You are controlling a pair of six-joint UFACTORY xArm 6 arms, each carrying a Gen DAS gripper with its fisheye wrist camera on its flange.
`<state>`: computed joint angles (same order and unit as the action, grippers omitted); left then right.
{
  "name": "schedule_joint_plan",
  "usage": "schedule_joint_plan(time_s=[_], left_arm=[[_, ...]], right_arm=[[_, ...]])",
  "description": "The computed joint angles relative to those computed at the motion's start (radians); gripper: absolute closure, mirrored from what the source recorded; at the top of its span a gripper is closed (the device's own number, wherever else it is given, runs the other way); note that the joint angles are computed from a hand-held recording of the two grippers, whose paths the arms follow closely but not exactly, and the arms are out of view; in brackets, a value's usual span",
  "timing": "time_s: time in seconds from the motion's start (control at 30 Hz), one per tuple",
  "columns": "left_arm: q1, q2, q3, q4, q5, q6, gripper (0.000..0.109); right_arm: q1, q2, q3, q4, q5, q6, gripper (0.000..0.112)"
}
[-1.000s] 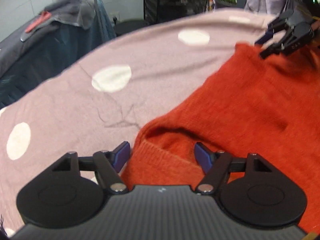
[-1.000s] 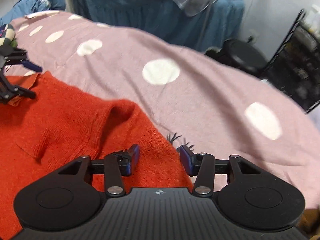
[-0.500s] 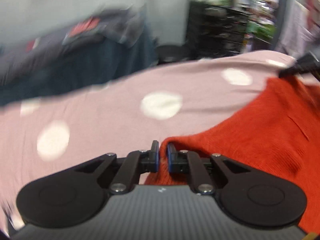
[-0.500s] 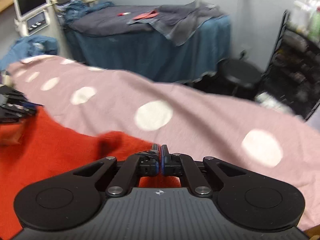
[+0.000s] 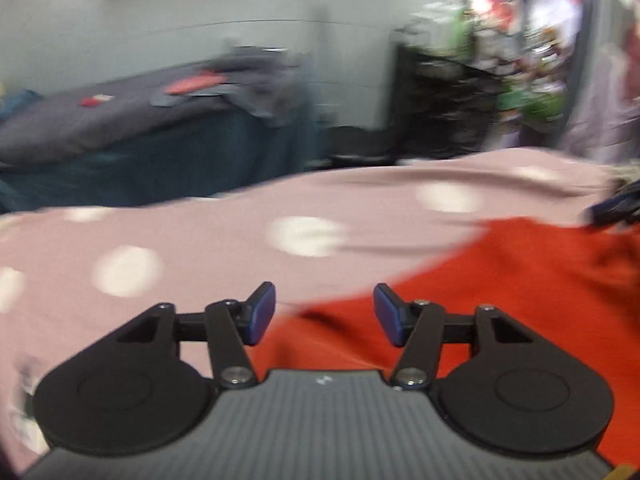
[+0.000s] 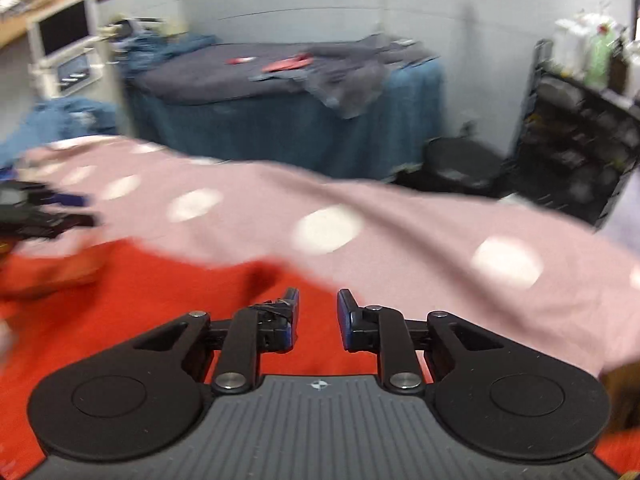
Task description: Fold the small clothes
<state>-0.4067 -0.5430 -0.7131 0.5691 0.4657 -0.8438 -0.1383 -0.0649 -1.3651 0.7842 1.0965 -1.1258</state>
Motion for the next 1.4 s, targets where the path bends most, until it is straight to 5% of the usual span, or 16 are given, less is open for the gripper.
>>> schedule_joint_plan(time_s=[0.1, 0.2, 0.3, 0.43, 0.6, 0.7, 0.87, 0.97, 1.13, 1.27, 1.4], left_arm=[[-0.180, 0.022, -0.033, 0.027, 0.113, -0.063, 0.046], [-0.360, 0.052, -0.047, 0.158, 0.163, -0.216, 0.035], [-0.528, 0.111, -0.097, 0.297, 0.279, -0.458, 0.025], [-0.634, 0.161, -0.141, 0.305, 0.373, -0.622, 0.024], [-0.676, 0.189, -0.193, 0.273, 0.439, -0.607, 0.020], [-0.692, 0.178, -0.206, 0.277, 0.486, -0.593, 0.017], [-0.702, 0.162, -0.200, 0.285, 0.495, -0.639, 0.014], [-0.711, 0.171, -0.214, 0.281, 0.504, -0.633, 0.014], [-0.722, 0.161, -0.209, 0.281, 0.520, -0.648, 0.014], [-0.716, 0.160, -0.207, 0.277, 0.514, -0.643, 0.014], [-0.724, 0.148, -0.210, 0.301, 0.527, -0.671, 0.011]], right_arm=[[-0.068, -0.127, 0.124, -0.015, 0.100, -0.003, 0.078], [-0.154, -0.285, 0.295, 0.011, 0.085, -0.014, 0.078], [-0.227, -0.398, 0.424, 0.031, -0.028, 0.075, 0.070], [-0.310, -0.444, 0.508, 0.025, -0.112, 0.246, 0.068], [-0.283, -0.419, 0.547, 0.080, -0.229, 0.384, 0.059], [-0.278, -0.391, 0.527, 0.159, -0.186, 0.438, 0.059], [-0.230, -0.415, 0.559, 0.167, -0.246, 0.470, 0.056], [-0.202, -0.409, 0.571, 0.102, -0.341, 0.474, 0.104], [-0.221, -0.446, 0.595, 0.139, -0.496, 0.441, 0.105], [-0.310, -0.398, 0.536, 0.158, -0.387, 0.415, 0.105], [-0.298, -0.453, 0.568, 0.168, -0.485, 0.400, 0.105]])
